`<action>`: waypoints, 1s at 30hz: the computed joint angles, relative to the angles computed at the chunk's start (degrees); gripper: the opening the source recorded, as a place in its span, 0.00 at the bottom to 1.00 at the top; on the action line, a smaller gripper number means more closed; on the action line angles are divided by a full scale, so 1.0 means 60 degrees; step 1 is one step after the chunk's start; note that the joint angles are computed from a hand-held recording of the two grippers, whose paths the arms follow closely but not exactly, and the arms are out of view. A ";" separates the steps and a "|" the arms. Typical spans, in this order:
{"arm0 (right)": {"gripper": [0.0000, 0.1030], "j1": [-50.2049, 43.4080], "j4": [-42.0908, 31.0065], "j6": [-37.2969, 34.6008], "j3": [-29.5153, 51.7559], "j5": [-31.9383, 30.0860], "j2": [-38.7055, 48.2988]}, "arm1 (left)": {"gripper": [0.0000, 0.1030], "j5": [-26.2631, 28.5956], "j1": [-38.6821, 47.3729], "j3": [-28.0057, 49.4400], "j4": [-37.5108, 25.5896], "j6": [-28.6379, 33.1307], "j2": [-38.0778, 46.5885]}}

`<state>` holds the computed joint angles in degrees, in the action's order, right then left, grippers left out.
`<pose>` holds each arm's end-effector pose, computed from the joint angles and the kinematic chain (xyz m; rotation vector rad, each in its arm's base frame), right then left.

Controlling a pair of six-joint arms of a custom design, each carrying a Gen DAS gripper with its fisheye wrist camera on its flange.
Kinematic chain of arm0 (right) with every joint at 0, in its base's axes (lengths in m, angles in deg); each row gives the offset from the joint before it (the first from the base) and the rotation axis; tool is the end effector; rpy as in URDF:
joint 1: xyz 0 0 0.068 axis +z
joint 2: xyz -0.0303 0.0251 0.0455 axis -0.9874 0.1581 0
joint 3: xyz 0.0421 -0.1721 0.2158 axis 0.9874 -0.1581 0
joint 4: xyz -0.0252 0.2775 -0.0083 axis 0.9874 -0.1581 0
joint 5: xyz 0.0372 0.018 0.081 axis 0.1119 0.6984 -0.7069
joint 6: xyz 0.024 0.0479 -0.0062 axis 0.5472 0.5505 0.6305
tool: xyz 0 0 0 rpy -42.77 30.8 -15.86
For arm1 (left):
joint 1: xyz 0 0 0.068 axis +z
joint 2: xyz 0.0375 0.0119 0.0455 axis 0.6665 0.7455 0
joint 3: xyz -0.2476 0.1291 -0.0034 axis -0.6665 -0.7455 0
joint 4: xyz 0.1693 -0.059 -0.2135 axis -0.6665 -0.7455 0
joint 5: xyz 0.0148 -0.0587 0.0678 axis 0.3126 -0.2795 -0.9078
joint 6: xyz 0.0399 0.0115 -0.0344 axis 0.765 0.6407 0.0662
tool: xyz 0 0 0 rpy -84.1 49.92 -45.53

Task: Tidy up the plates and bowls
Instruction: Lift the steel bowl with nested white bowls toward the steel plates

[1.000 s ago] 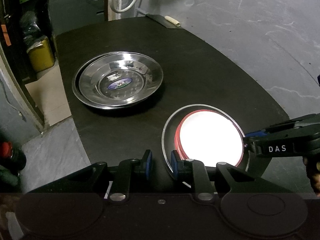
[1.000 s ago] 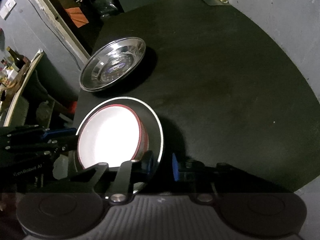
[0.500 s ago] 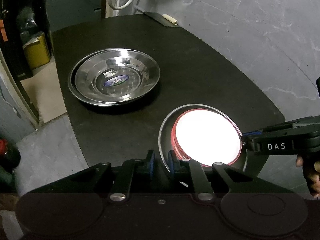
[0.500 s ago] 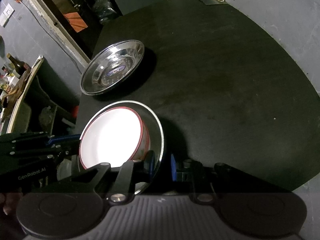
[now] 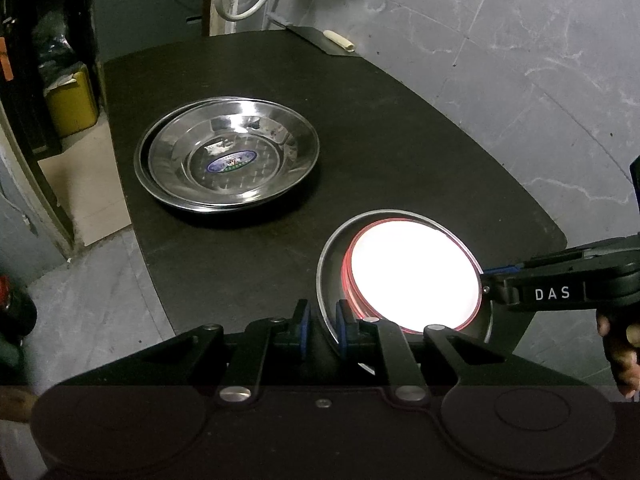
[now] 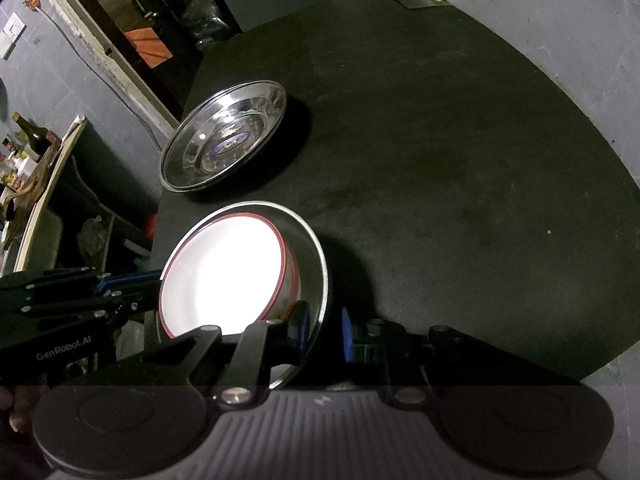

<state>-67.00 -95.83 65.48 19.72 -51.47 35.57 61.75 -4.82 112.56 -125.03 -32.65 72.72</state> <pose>0.2997 0.0894 0.2046 -0.6225 2.6254 0.6151 0.1826 -0.1761 0.2195 -0.1456 2.5428 -0.2032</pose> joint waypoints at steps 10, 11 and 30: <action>0.14 -0.0001 0.0017 -0.0019 -0.0054 -0.0111 -0.0072 | 0.10 -0.0003 -0.0024 0.0062 -0.0028 0.0102 0.0037; 0.14 -0.0003 0.0018 -0.0017 -0.0046 -0.0118 -0.0060 | 0.10 0.0003 -0.0019 0.0067 -0.0034 0.0113 0.0041; 0.14 -0.0062 -0.0106 -0.0202 0.0113 -0.0124 0.0040 | 0.10 0.0036 0.0015 0.0158 -0.0060 0.0054 0.0129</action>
<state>-67.37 -96.46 64.27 20.39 -52.21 35.81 61.97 -4.73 113.51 -125.39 -32.32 73.49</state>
